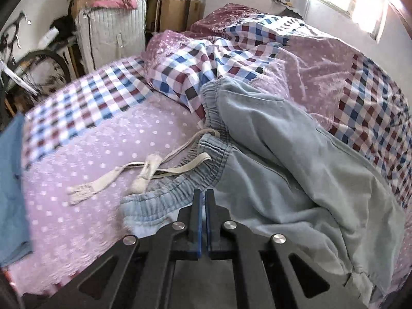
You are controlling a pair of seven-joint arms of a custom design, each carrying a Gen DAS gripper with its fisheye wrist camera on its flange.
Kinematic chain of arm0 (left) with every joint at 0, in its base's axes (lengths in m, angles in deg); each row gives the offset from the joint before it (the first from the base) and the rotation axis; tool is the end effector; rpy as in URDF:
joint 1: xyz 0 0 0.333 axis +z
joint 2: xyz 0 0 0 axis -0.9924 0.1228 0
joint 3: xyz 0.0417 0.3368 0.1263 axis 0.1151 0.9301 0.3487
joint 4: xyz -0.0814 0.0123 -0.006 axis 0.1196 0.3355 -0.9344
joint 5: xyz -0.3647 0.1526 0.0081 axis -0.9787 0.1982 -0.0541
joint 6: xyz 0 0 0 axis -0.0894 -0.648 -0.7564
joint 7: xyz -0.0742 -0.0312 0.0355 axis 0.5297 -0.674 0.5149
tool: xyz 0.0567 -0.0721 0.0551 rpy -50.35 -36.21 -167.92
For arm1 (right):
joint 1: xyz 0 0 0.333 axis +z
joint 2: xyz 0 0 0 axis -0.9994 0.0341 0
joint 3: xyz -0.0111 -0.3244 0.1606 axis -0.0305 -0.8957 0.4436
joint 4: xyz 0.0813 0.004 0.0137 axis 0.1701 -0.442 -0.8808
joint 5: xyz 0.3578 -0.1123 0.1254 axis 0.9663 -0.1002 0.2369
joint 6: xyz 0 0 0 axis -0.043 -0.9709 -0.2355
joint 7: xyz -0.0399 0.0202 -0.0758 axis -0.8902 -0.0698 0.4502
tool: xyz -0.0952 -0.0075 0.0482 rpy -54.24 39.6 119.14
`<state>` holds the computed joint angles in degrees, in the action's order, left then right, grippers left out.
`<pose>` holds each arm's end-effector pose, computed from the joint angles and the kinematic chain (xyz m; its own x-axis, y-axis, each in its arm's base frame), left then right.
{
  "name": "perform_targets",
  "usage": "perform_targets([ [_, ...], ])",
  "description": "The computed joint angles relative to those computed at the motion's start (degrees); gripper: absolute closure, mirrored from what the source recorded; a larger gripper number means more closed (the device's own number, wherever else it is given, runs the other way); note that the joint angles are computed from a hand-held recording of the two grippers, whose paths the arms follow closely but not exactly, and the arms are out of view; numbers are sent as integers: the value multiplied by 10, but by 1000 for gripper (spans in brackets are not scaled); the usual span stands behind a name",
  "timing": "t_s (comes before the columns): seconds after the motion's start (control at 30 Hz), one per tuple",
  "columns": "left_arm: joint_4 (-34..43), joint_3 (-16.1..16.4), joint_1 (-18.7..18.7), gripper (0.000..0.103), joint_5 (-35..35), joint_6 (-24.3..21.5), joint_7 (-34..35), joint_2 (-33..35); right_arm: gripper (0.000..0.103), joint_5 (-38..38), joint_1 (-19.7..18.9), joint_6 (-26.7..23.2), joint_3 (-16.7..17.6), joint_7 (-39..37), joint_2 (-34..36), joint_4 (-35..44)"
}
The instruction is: Fold clothes
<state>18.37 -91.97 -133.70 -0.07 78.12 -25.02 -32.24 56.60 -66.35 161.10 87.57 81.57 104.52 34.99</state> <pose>0.4860 -0.6406 0.4901 0.4260 -0.6893 0.5860 -0.3955 -0.7244 -0.5646 0.7265 0.3602 0.6219 0.8477 -0.4994 0.1789 -0.3375 -0.7680 -0.5443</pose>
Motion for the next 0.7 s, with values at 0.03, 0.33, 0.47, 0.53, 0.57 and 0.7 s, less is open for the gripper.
perform_targets([
  [0.03, 4, -7, 6, 100, -16, -2, 11, 4, 103, -11, 8, 7, -7, 6, 9, 0],
  [0.33, -18, -19, 31, 99, -88, 11, 0, -2, 72, -4, -15, 81, 9, 16, -39, -99],
  [0.47, -88, -8, 36, 99, -44, 65, -106, -41, 41, 89, -84, 126, 42, -20, -121, -185],
  [0.53, -103, -12, 42, 90, -22, 84, -119, -51, 33, 139, -120, 143, 46, -55, -171, -242],
  [0.57, -107, -15, 48, 83, -13, 99, -110, -53, 33, 164, -136, 148, 45, -72, -193, -268],
  [0.7, -70, -38, 70, 52, -30, 127, 14, -30, 32, 268, -191, 141, 18, -126, -265, -357],
])
